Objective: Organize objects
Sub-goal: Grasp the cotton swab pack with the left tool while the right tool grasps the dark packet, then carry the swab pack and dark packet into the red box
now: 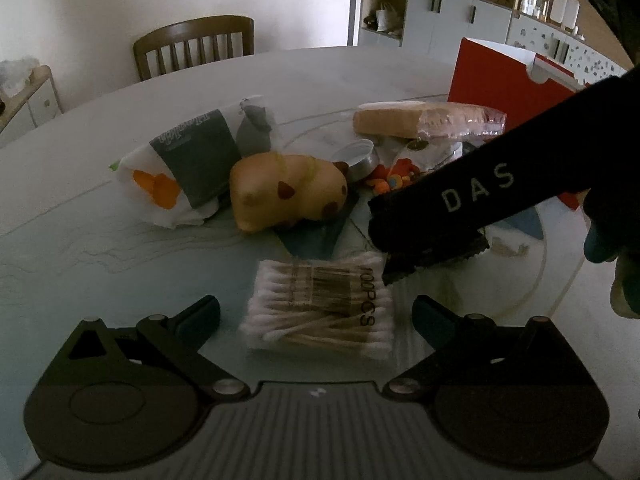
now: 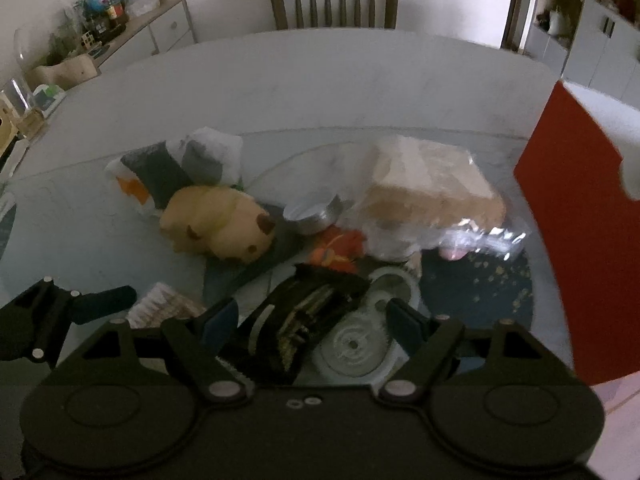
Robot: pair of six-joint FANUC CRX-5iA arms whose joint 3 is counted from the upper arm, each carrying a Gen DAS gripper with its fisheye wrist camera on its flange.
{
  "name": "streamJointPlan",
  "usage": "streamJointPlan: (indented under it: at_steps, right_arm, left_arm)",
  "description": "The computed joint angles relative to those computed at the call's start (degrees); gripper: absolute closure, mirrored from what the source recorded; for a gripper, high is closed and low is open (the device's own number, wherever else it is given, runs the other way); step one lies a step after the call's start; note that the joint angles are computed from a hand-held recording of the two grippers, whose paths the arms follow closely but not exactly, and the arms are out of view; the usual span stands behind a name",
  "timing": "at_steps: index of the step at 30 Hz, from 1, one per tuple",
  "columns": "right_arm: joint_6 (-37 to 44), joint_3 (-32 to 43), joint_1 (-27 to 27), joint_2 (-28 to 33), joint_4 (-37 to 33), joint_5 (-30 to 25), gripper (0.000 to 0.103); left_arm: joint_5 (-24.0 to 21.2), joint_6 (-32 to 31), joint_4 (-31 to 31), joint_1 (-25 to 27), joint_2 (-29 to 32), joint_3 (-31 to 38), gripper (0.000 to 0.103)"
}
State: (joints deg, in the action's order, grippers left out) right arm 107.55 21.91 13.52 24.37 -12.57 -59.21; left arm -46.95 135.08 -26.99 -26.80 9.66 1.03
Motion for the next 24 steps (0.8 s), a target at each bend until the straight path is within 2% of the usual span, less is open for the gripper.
streamJointPlan:
  at_steps: [2, 5, 10, 14, 16, 19, 24]
  right_arm:
    - [0.01, 0.04, -0.03, 0.01, -0.28, -0.04, 0.024]
    - [-0.14, 0.55, -0.28, 0.12, -1.27, -0.74, 0.024]
    - [0.94, 0.22, -0.09, -0.44, -1.57, -1.03, 0.044]
    - [1.67, -0.53, -0.12, -1.1, -1.6, -0.67, 0.052]
    - [2.67, -0.29, -0.58, -1.21, -2.65, -1.12, 0.06]
    - [3.65, -0.47, -0.92, -1.72, -3.44, -1.0, 0.066]
    - [3.56, 0.6, -2.46, -2.26, -6.03, -2.51, 0.07]
  left_arm:
    - [0.45, 0.6, -0.13, 0.0, -0.33, -0.4, 0.001]
    - [0.77, 1.22, -0.53, -0.13, -0.67, -0.74, 0.008]
    - [0.57, 0.73, -1.04, -0.69, -0.8, -0.56, 0.024]
    - [-1.08, 1.61, -2.56, -1.67, -0.43, 0.51, 0.03]
    - [-0.73, 1.64, -2.12, -1.41, -0.84, 0.19, 0.032]
    - [-0.71, 1.11, -1.61, -1.25, -1.19, 0.09, 0.033]
    - [0.16, 1.35, 0.05, -0.84, -2.32, -0.81, 0.033]
